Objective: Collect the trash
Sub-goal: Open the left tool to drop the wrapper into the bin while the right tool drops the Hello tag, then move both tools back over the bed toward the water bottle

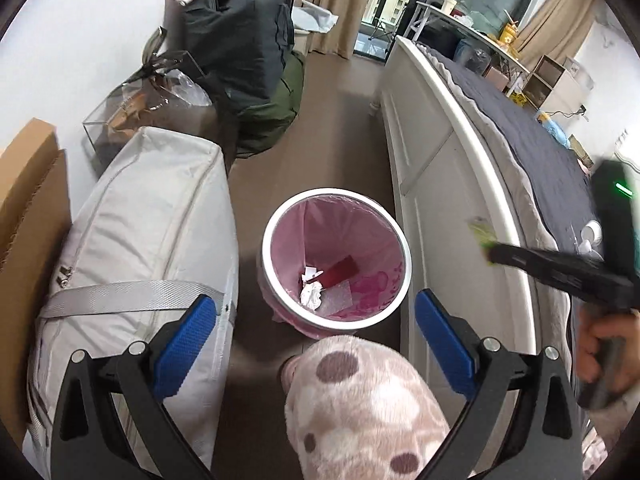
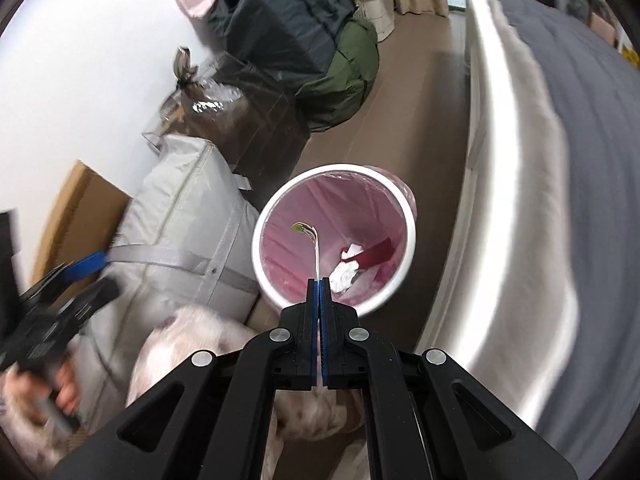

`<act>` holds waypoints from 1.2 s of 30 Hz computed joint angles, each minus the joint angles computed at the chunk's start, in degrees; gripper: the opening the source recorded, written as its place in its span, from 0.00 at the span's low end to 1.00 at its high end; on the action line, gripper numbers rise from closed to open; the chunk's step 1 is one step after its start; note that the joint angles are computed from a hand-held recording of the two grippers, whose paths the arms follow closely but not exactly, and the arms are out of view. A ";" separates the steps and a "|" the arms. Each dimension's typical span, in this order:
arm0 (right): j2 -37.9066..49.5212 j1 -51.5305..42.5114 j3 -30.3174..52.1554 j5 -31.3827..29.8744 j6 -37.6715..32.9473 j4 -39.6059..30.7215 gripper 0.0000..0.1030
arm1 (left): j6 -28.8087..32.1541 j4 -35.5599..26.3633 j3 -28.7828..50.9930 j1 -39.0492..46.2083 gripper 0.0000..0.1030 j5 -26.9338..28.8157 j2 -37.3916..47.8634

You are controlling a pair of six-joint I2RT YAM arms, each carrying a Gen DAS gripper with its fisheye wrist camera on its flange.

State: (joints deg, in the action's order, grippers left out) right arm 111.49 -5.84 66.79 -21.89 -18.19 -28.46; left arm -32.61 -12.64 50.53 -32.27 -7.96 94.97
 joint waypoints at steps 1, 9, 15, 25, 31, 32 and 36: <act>2.59 1.84 1.80 0.69 1.48 0.66 0.00 | 0.76 -0.82 0.01 -0.30 0.95 -1.84 -0.47; 20.77 11.99 15.69 11.23 5.57 5.38 0.01 | 2.52 -2.47 -4.29 1.90 0.95 -5.61 -7.31; 31.35 13.64 25.18 12.97 7.42 4.17 0.43 | 1.90 -3.19 -7.76 3.46 0.95 -4.67 -10.51; 9.15 10.31 4.34 6.10 7.08 17.26 0.92 | 2.78 -2.88 -4.21 3.86 0.95 -1.84 -9.15; -5.99 5.45 -6.30 2.49 6.73 20.18 0.93 | 4.36 -5.43 0.33 -0.75 0.95 -5.19 -9.41; -8.22 4.35 -7.44 1.73 6.63 19.83 0.93 | 4.18 -6.12 0.98 -1.54 0.95 -5.64 -9.68; -15.41 -2.07 -10.06 -3.26 6.79 16.87 0.93 | 2.63 -8.72 3.90 -4.62 0.95 -7.11 -9.86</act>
